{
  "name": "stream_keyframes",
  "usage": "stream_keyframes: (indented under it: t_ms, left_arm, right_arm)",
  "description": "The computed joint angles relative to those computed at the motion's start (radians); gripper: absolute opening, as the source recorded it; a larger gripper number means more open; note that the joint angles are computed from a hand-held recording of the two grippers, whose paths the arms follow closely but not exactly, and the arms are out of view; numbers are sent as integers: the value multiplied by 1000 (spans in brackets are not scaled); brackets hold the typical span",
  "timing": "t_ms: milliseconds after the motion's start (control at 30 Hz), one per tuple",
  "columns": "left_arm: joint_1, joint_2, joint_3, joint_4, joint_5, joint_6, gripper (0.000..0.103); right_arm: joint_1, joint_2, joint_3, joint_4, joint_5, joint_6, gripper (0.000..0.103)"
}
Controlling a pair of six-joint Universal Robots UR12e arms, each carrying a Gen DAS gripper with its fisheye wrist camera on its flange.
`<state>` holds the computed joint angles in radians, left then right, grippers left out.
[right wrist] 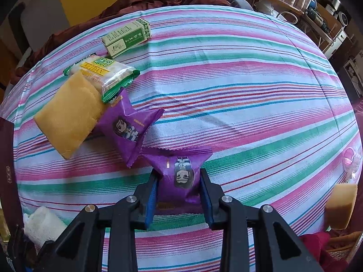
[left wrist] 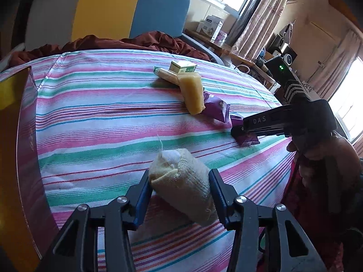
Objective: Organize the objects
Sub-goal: 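Carry the white knit sock into the gold tray and open the left tool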
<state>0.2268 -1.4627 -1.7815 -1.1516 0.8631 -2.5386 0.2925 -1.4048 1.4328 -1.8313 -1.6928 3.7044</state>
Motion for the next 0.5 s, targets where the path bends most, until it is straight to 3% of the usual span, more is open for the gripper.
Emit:
stream_keyframes:
  t_ms: [267, 367, 500]
  left_arm:
    - [9, 29, -3, 16, 37, 42, 46]
    - [52, 41, 17, -25, -7, 45, 46]
    - [144, 66, 39, -64, -71, 74, 46]
  right_arm:
    - [-5, -13, 15, -6, -2, -3, 34]
    - [-8, -19, 22, -12, -1, -5, 34]
    - [-11, -25, 29, -15, -4, -12, 34]
